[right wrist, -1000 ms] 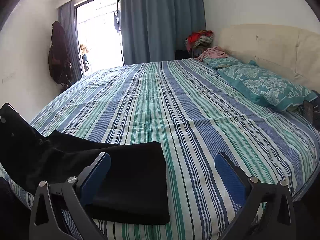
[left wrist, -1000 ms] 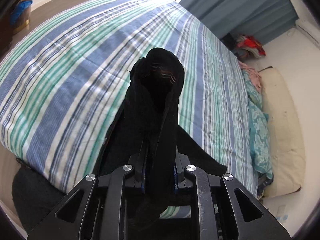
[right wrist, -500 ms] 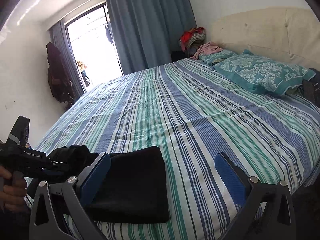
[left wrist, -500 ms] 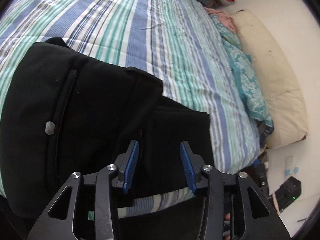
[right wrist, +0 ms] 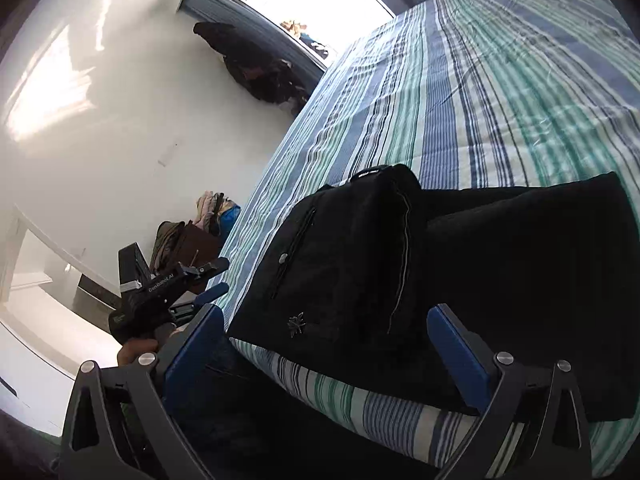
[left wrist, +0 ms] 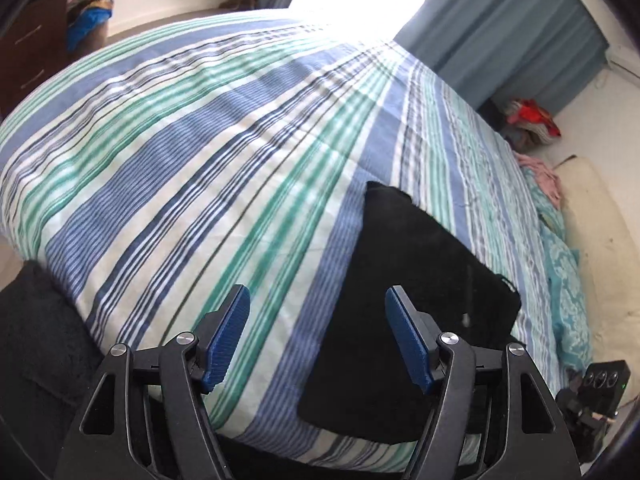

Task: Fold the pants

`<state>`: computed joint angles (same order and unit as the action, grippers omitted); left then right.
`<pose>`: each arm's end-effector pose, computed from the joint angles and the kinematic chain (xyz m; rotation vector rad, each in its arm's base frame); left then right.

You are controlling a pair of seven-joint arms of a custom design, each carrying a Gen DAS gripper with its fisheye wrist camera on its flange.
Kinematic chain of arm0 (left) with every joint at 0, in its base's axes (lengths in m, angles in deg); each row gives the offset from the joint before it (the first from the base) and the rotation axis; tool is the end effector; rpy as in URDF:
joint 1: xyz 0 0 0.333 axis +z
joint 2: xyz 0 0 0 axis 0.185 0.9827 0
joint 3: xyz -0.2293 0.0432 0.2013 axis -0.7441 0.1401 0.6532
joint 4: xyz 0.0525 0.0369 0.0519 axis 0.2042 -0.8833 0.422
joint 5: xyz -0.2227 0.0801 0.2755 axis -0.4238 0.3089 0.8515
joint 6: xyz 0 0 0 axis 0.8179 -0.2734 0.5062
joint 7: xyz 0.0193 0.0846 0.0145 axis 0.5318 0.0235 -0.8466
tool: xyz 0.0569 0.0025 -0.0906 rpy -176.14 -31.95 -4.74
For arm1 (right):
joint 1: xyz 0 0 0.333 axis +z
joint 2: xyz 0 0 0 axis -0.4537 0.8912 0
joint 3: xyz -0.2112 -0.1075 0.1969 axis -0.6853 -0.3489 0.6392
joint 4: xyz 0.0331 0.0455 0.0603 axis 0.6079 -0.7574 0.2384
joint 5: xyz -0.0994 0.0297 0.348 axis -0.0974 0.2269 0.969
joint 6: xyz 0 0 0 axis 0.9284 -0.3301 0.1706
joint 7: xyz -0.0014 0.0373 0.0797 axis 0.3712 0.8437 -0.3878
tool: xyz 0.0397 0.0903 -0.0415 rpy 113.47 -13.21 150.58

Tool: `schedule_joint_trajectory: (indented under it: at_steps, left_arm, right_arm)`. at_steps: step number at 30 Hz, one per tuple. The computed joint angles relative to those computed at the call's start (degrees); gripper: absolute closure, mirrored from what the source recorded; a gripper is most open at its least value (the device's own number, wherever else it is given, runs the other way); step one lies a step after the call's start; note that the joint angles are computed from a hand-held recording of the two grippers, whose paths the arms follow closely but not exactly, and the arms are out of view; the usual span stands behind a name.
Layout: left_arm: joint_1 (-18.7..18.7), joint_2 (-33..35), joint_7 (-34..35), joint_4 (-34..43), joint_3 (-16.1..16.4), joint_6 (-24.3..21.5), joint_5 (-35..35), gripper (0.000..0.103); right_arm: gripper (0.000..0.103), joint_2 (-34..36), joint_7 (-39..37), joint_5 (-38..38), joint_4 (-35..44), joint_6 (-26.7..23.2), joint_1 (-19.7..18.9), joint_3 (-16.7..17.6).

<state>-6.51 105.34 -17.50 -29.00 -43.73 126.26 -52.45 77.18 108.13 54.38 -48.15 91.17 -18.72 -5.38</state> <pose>0.7383 -0.3024 0.3731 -2.2218 1.8628 -1.0124 0.6281 0.1531 0.3483 -1.3153 1.7515 0.0247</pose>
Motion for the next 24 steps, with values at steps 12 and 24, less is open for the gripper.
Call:
schedule_joint_trajectory:
  at_steps: [12,24]
  left_arm:
    - [-0.2,-0.66,-1.4,-3.86,1.53,1.13,2.84,0.032]
    - [-0.03,0.17,-3.72,-3.09,2.15,0.15,3.01,0.032]
  right_arm:
    - [0.035,13.77,33.84,-36.59,17.09,-21.79,-0.86,-5.03]
    - [0.037,19.63,33.6,-31.98,21.1,-21.29,-7.33,3.89]
